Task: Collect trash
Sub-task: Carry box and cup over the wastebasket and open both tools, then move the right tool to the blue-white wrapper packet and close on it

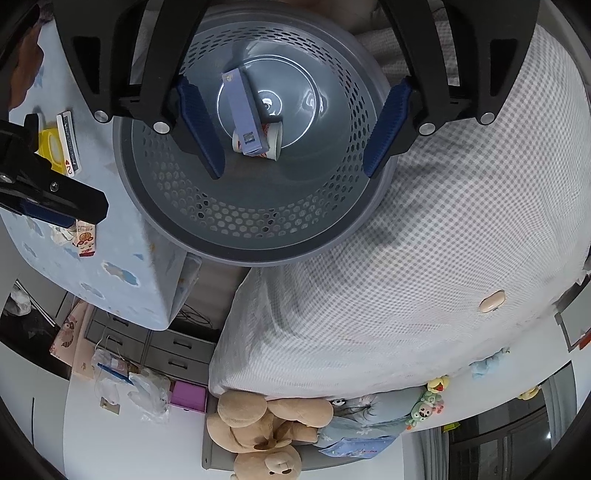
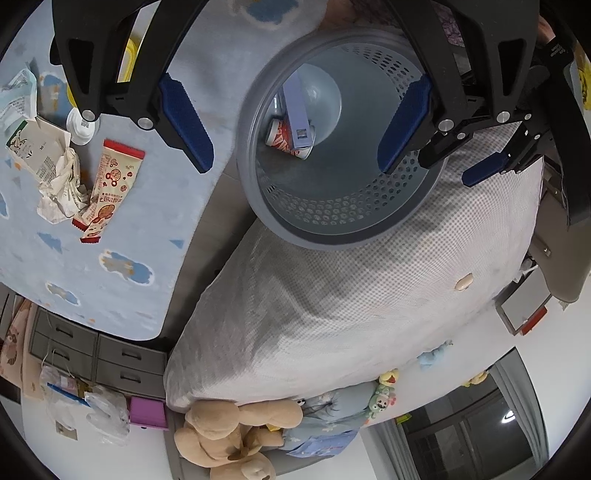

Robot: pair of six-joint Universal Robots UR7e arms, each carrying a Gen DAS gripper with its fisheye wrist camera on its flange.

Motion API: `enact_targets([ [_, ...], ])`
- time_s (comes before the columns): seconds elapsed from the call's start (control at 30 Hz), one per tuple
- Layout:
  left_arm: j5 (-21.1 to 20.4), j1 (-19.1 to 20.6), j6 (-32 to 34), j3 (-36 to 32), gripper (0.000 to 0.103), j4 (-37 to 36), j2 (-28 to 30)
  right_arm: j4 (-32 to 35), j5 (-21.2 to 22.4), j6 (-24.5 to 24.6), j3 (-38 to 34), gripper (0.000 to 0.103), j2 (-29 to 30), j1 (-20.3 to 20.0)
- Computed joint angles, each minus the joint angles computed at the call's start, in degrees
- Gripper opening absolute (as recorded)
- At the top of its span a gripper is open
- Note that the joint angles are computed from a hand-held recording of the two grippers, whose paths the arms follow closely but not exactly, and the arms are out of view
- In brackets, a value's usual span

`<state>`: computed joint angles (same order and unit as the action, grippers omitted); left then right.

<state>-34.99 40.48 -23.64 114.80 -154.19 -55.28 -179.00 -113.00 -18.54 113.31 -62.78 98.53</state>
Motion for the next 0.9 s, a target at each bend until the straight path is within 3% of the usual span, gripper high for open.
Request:
enact_targets([
  [0.37,-0.4,-0.5,0.9,-0.4,0.076,-1.1,0.8,-1.0,-0.4,-0.6,1.5,0.09,-1.4,-0.6],
  [0.9,-2.2,-2.5,3.7,-1.3,0.078,-5.0,3.6,-9.1,-1.9,-3.4,6.1,0.096,-5.5,-2.6],
])
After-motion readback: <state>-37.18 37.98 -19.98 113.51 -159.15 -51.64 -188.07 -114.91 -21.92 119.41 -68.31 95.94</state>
